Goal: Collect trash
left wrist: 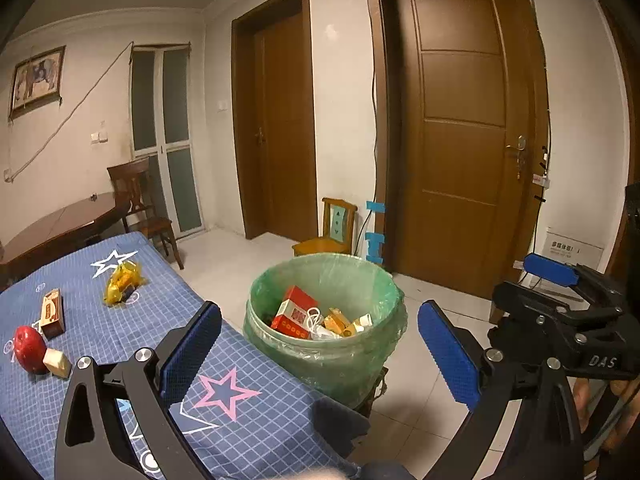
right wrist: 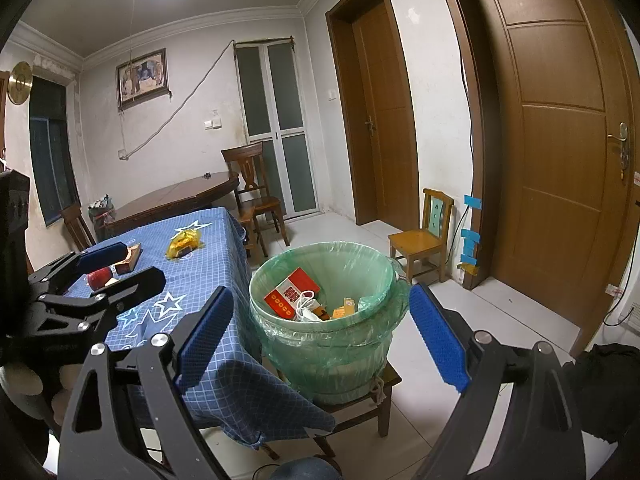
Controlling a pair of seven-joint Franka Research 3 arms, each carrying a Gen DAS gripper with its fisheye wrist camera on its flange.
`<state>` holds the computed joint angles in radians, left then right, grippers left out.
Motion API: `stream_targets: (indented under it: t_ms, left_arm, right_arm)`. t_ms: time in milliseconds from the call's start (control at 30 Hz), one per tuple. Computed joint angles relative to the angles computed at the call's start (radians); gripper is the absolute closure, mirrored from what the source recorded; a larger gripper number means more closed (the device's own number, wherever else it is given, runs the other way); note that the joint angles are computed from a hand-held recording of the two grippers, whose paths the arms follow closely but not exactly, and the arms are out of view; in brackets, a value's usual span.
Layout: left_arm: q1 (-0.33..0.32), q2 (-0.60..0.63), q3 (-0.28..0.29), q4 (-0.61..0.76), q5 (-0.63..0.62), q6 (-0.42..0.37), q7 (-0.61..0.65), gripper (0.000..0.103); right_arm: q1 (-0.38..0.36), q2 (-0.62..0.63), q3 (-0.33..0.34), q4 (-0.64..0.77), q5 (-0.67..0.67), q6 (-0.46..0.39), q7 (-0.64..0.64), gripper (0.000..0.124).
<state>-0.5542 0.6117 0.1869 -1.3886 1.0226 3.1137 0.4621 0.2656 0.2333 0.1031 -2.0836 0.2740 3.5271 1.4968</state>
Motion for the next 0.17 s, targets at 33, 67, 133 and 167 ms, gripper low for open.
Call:
stream_targets:
  t_ms: [33, 67, 133, 167]
  left_arm:
    - [0.010, 0.004, -0.015, 0.005, -0.013, -0.010, 0.017, 0.005]
    - [0.011, 0.007, -0.017, 0.007, -0.018, -0.016, 0.021, 0.005]
    - [0.025, 0.013, -0.038, 0.012, -0.040, -0.026, 0.047, 0.005]
    - [0.028, 0.015, -0.042, 0.014, -0.048, -0.030, 0.056, 0.005]
  right_arm:
    - [0.002, 0.000, -0.002, -0.001, 0.003, 0.002, -0.002, 0.036]
    - [0.003, 0.001, -0.003, -0.001, 0.004, 0.003, -0.003, 0.035]
    - [0.003, -0.001, -0.003, -0.004, 0.006, 0.002, -0.002, 0.034]
    - [0.003, 0.000, -0.003, -0.004, 0.006, 0.001, -0.002, 0.034]
